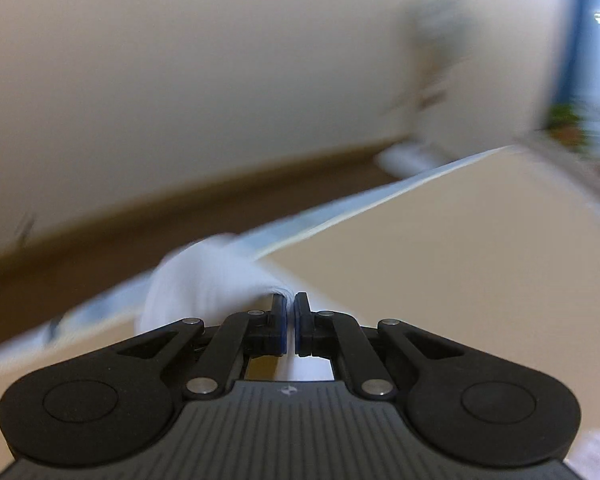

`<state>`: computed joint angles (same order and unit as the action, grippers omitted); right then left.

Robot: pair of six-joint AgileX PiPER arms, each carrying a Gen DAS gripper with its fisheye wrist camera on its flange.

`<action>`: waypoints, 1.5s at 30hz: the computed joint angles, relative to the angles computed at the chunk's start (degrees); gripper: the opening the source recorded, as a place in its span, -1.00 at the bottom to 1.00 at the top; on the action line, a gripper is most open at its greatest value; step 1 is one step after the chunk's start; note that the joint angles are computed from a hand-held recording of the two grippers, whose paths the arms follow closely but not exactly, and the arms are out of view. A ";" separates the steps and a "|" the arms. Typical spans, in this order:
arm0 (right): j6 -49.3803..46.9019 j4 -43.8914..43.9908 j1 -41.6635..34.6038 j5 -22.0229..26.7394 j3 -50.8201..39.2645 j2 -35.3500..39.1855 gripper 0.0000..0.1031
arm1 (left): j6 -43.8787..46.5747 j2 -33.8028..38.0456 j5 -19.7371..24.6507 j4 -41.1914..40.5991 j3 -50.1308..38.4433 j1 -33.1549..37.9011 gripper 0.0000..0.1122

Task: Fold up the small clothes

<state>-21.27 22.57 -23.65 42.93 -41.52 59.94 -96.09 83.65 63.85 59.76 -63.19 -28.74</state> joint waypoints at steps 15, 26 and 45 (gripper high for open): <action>-6.69 12.04 -5.10 2.16 -0.57 2.25 -0.07 | 13.95 7.50 -28.11 -2.86 -3.75 -23.46 -0.59; -12.07 25.58 -12.40 0.26 2.06 8.12 -0.06 | 27.29 8.50 -19.88 -21.67 -8.67 -12.56 -0.60; -29.00 42.51 -22.37 -0.44 4.22 -4.51 -0.94 | 29.28 8.18 -24.25 -22.14 -6.43 -11.22 -0.59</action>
<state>-50.27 65.08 -46.02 42.49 -37.30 55.44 -66.81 91.83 39.59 37.62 -69.62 -39.96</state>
